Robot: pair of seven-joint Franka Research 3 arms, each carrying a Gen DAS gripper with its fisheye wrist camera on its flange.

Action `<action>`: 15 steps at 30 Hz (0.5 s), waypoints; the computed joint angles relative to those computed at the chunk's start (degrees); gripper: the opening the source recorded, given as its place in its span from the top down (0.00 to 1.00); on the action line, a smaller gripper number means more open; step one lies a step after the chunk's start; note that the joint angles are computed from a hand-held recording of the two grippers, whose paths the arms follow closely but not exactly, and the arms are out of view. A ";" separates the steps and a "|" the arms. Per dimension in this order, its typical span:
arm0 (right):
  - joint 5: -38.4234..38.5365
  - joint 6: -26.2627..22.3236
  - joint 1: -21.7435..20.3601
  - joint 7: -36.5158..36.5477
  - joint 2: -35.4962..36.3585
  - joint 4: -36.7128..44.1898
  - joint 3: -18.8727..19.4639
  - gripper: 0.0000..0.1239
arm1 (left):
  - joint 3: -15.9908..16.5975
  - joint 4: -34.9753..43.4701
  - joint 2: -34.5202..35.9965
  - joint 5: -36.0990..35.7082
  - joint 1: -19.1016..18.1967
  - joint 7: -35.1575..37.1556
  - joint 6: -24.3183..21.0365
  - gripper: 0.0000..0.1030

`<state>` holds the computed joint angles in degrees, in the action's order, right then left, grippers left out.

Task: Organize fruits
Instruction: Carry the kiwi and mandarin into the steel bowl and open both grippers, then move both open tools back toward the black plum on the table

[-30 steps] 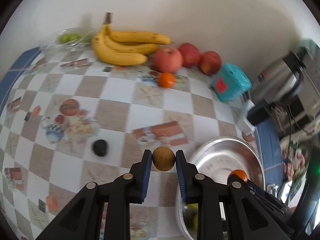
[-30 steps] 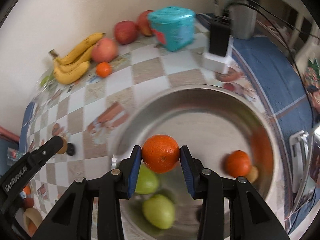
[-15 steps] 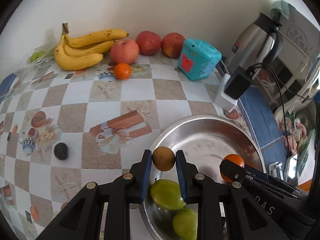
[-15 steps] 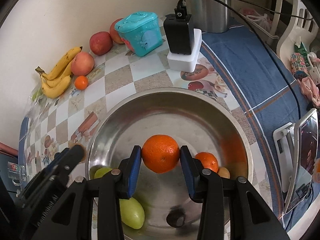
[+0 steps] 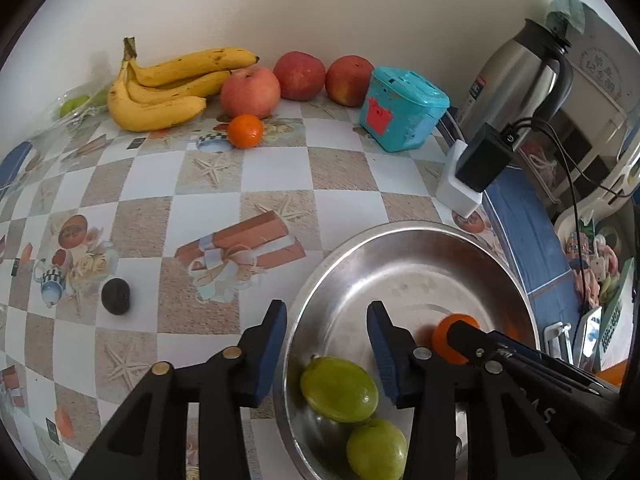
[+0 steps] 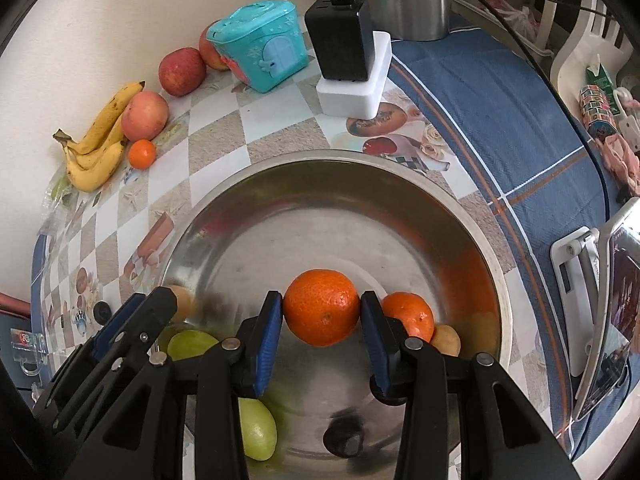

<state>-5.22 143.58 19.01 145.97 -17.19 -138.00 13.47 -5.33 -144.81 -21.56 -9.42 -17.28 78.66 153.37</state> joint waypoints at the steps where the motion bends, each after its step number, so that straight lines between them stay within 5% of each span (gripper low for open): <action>1: -0.19 0.03 -0.09 0.30 -0.15 -0.01 0.09 0.66 | 0.10 0.03 -0.06 -0.11 0.04 -0.02 -0.05 0.56; 15: -2.45 -0.79 0.40 1.60 0.84 2.13 1.01 0.65 | 0.73 0.61 -1.64 2.99 5.13 -5.47 -4.72 0.52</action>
